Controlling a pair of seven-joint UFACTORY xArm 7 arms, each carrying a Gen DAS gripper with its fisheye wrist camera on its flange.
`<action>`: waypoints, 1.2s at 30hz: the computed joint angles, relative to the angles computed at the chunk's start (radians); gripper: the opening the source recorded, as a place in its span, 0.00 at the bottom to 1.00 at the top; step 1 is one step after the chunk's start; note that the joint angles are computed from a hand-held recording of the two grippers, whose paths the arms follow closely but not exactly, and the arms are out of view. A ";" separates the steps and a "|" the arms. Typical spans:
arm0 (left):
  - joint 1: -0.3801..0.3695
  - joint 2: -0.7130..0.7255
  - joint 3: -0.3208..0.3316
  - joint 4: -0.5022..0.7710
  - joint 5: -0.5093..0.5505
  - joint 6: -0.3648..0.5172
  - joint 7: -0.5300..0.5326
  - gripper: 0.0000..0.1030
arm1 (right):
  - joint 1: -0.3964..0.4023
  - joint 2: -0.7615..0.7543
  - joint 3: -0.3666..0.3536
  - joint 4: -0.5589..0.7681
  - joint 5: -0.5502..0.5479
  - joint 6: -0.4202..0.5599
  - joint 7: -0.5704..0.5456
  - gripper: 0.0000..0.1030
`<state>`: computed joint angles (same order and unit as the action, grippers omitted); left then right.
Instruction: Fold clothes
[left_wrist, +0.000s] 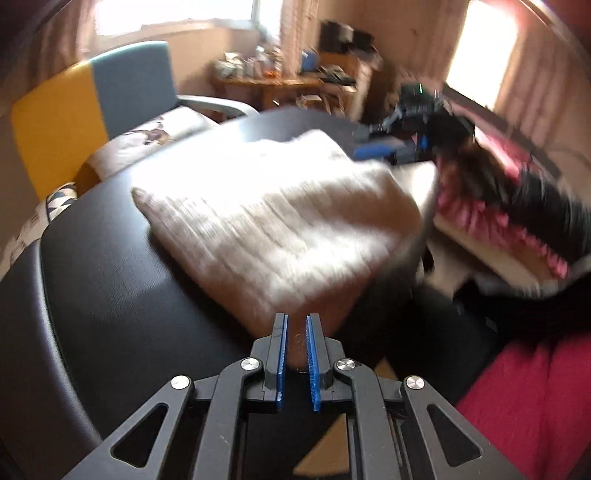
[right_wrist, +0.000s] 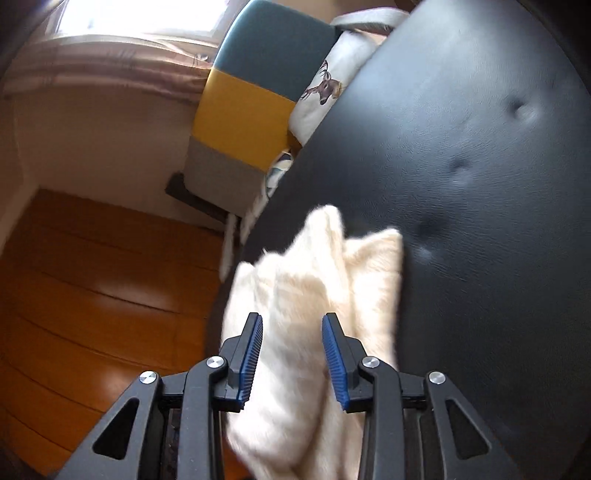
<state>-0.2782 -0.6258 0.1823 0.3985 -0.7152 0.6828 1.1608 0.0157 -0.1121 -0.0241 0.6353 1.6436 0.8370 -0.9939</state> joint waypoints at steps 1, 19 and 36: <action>-0.017 0.017 0.012 0.010 -0.033 0.000 0.002 0.10 | 0.000 0.002 0.004 0.014 -0.043 -0.018 0.014 0.33; -0.040 0.168 -0.089 0.006 0.053 0.013 0.054 0.11 | 0.115 0.130 0.072 0.211 -0.790 -0.369 0.367 0.10; 0.083 0.349 -0.141 0.216 -0.140 0.125 0.058 0.11 | 0.036 0.170 0.071 0.192 -0.432 -0.312 0.097 0.13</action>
